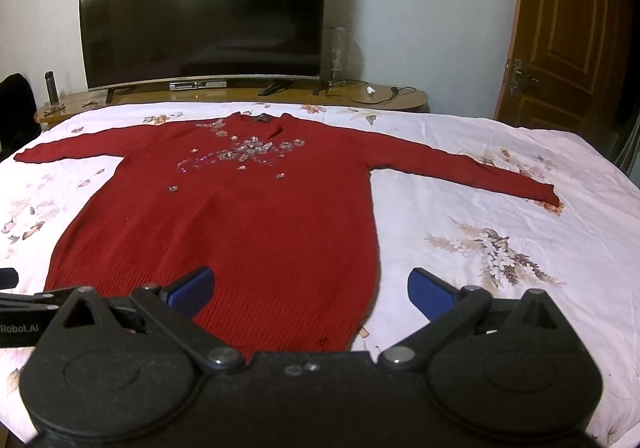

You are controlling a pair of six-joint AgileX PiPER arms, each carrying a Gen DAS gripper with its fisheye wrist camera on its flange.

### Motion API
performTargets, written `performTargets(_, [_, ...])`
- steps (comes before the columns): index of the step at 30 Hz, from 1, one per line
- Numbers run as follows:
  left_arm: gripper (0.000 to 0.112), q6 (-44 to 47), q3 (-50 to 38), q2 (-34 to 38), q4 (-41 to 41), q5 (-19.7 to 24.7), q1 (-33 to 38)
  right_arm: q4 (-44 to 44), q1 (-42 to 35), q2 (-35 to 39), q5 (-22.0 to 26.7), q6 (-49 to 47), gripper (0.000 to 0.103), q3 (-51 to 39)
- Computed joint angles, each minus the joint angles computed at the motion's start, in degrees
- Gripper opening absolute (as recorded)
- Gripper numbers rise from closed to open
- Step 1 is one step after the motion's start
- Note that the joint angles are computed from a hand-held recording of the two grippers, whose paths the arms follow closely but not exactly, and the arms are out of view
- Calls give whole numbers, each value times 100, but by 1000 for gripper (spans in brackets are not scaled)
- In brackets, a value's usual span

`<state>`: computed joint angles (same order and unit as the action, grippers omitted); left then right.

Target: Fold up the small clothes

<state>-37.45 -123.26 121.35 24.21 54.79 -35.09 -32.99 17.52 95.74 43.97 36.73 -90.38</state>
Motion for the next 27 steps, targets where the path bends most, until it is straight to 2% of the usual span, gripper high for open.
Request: performTargets(27, [103, 13, 29, -25, -5, -5, 32, 50, -27, 37, -65, -67, 103, 14])
